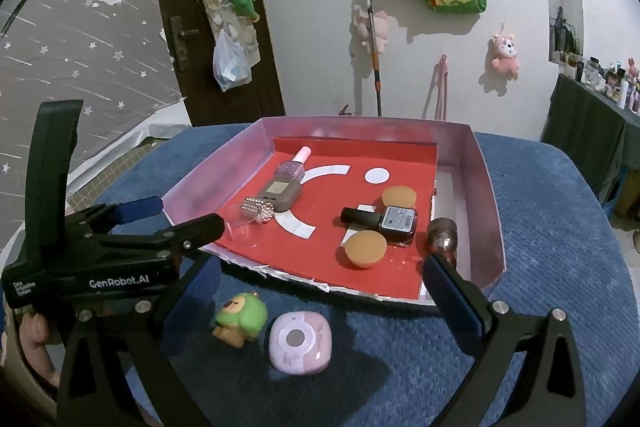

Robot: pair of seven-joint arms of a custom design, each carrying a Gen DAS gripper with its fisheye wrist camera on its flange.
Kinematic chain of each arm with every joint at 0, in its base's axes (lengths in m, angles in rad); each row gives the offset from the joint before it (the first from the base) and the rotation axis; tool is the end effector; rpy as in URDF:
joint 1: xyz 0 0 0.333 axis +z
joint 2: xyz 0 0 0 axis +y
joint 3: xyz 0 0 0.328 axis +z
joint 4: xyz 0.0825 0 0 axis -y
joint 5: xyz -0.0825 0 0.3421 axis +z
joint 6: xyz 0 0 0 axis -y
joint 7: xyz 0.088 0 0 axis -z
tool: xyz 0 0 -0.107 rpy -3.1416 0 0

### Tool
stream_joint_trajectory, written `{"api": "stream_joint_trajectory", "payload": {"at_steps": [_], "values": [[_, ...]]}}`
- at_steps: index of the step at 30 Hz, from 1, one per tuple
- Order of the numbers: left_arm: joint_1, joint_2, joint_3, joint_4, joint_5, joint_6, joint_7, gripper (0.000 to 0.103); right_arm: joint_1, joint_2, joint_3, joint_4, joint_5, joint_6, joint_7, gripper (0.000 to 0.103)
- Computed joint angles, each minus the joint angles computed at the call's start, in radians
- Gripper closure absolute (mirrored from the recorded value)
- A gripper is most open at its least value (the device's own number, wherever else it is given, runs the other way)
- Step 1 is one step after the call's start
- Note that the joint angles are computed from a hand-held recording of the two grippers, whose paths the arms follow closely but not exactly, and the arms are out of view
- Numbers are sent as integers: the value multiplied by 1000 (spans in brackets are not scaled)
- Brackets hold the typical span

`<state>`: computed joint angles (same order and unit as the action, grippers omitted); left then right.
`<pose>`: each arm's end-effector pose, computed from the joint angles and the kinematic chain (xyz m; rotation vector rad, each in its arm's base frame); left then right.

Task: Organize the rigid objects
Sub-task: 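Open both tools and withdraw them from the box, then move both tools toward the green figurine and pink round compact on the table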

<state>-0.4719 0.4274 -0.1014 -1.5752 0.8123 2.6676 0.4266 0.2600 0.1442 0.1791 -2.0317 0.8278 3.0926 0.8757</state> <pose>0.5730 -0.3800 0.4929 -1.7520 1.7742 -0.8842 0.5530 0.1865 0.5014 -1.8166 1.3250 -0.4842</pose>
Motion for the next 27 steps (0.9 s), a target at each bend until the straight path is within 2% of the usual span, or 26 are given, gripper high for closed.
{"api": "stream_joint_trajectory", "payload": {"at_steps": [5, 17, 21, 24, 27], "values": [[-6, -24, 1, -35, 21, 6, -23, 0, -5, -18, 17, -21, 68, 7, -58, 0], [-9, -57, -19, -104, 62, 13, -69, 0, 27, -52, 3, -84, 167, 21, -135, 0], [-6, -63, -26, -124, 63, 24, -71, 0, 41, -60, -7, -107, 164, 32, -128, 0], [-6, -64, -29, -135, 64, 30, -72, 0, 54, -62, -22, -124, 109, 37, -78, 0], [2, -60, -38, -143, 39, 36, -56, 0, 64, -61, -34, -141, 28, 44, -9, 8]]}}
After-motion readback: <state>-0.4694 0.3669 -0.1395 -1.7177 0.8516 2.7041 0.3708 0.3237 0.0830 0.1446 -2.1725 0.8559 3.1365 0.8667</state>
